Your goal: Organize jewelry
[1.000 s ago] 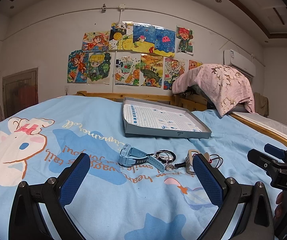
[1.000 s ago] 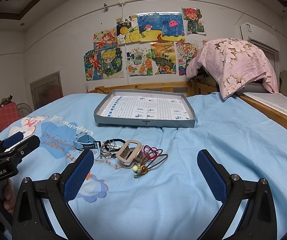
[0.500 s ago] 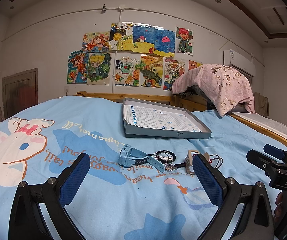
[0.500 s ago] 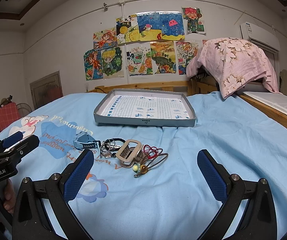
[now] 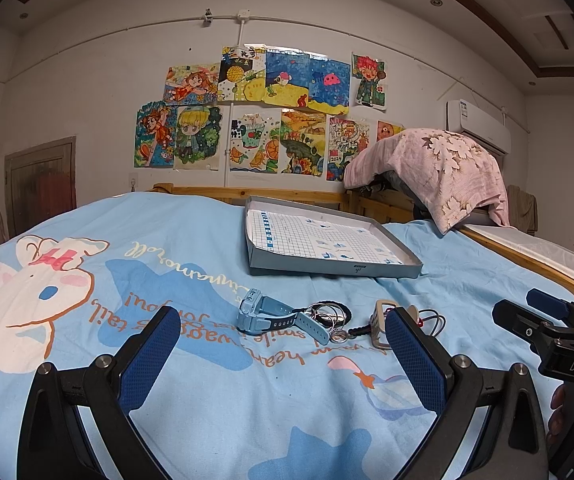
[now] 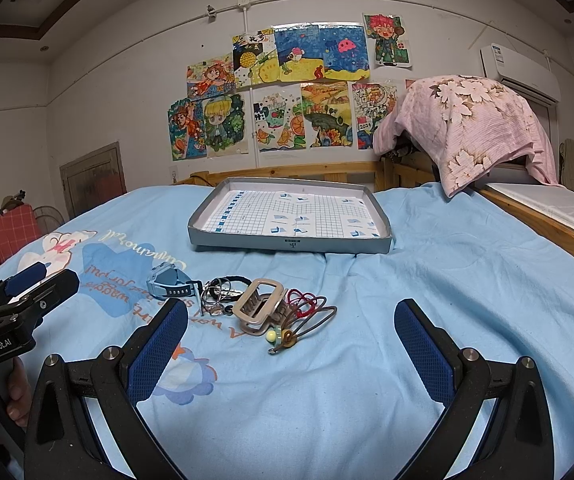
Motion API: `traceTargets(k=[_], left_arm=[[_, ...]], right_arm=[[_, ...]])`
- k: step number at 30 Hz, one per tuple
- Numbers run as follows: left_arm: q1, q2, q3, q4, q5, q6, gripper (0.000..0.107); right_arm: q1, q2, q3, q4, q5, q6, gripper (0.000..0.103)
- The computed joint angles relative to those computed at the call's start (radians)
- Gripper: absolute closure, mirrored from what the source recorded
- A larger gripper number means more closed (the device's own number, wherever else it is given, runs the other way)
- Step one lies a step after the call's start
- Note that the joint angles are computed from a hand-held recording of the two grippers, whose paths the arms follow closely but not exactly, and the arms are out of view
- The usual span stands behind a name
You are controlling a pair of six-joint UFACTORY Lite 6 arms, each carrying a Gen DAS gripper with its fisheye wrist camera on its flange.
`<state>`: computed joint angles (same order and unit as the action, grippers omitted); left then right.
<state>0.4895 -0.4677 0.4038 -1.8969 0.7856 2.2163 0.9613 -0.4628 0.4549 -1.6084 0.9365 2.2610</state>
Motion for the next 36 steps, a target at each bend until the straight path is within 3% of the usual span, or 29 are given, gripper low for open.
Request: traceTargets(k=[31,36], left_arm=[[-0.001,-0.001,0.000,0.002,-0.002,-0.004,0.004],[-0.065,0.066,0.025,-0.057,-0.049,0.027,0.004]], right_arm=[[-0.006,0.036,0.004,-0.022,-0.006,0.046,0.001],[-0.023,0.049,0.015,-0.044,-0.018,0.044,0.001]])
